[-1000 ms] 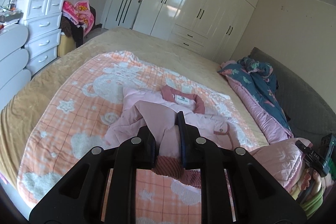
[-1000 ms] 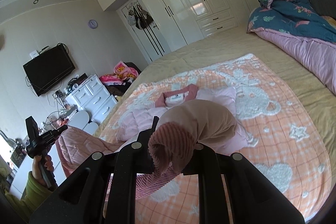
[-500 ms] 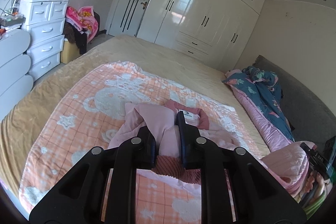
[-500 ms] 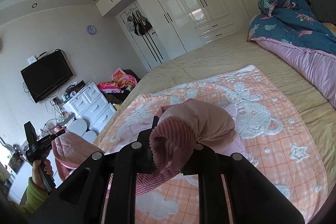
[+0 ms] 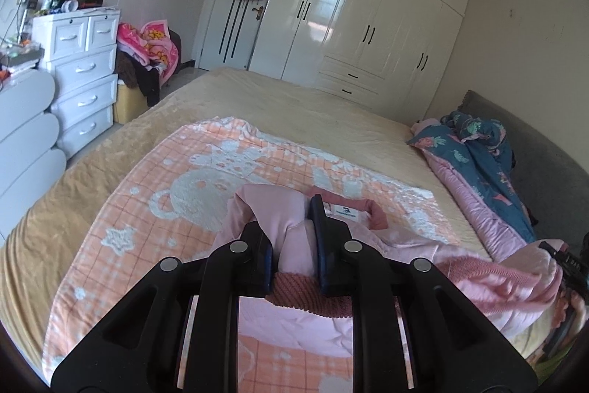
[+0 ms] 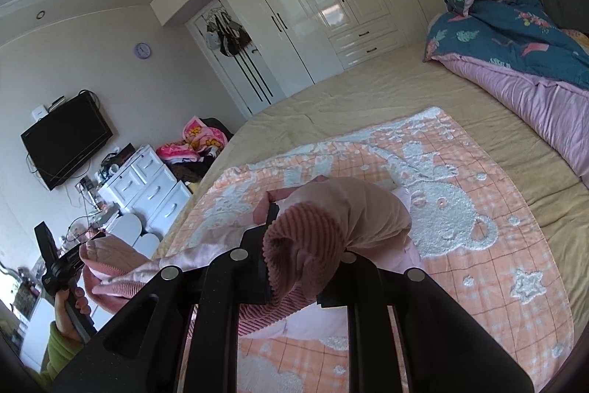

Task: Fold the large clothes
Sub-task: 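Carry the hem toward the collar with both grippers, then lay the hem down near the collar and open both grippers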

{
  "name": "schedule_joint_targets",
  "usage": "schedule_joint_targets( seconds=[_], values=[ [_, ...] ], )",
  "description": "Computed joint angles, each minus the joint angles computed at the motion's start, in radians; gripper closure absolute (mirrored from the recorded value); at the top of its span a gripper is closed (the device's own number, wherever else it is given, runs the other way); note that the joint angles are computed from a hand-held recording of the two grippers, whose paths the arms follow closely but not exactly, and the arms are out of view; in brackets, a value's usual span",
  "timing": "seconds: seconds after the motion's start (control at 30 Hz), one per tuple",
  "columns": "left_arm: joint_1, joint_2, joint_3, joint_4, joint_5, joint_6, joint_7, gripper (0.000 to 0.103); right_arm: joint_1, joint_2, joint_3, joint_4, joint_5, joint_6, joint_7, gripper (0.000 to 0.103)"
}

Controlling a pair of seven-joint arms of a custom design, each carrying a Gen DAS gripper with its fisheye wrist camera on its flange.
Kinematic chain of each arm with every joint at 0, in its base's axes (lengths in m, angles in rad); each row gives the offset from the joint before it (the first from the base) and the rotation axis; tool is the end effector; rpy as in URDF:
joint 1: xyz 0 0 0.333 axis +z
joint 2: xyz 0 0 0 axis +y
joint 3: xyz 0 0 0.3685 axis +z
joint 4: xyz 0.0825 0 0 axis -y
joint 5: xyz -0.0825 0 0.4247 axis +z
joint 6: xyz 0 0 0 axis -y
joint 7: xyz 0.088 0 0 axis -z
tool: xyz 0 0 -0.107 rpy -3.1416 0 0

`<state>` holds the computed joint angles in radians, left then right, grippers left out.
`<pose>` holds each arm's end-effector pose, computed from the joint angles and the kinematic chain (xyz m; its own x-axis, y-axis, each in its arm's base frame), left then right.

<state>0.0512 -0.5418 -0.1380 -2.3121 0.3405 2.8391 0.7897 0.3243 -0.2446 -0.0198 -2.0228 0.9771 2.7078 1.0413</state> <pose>0.4464 -0.0742 0.7066 0.2234 -0.9332 0.2814 -0.4086 -0.3518 -0.8422 0.5420 0.1386 0.6951 0.3664 -0.7866 -0.4970 -0.6181 0.1935 -0.7619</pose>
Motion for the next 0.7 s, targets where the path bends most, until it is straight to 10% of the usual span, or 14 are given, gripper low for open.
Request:
schedule_joint_targets(
  seconds=[0.7],
  values=[
    [0.068, 0.180, -0.040, 0.118, 0.159, -0.040, -0.087, 0.093, -0.097, 0.237, 0.041, 0.213, 0.020, -0.144, 0.085, 0.086]
  ],
)
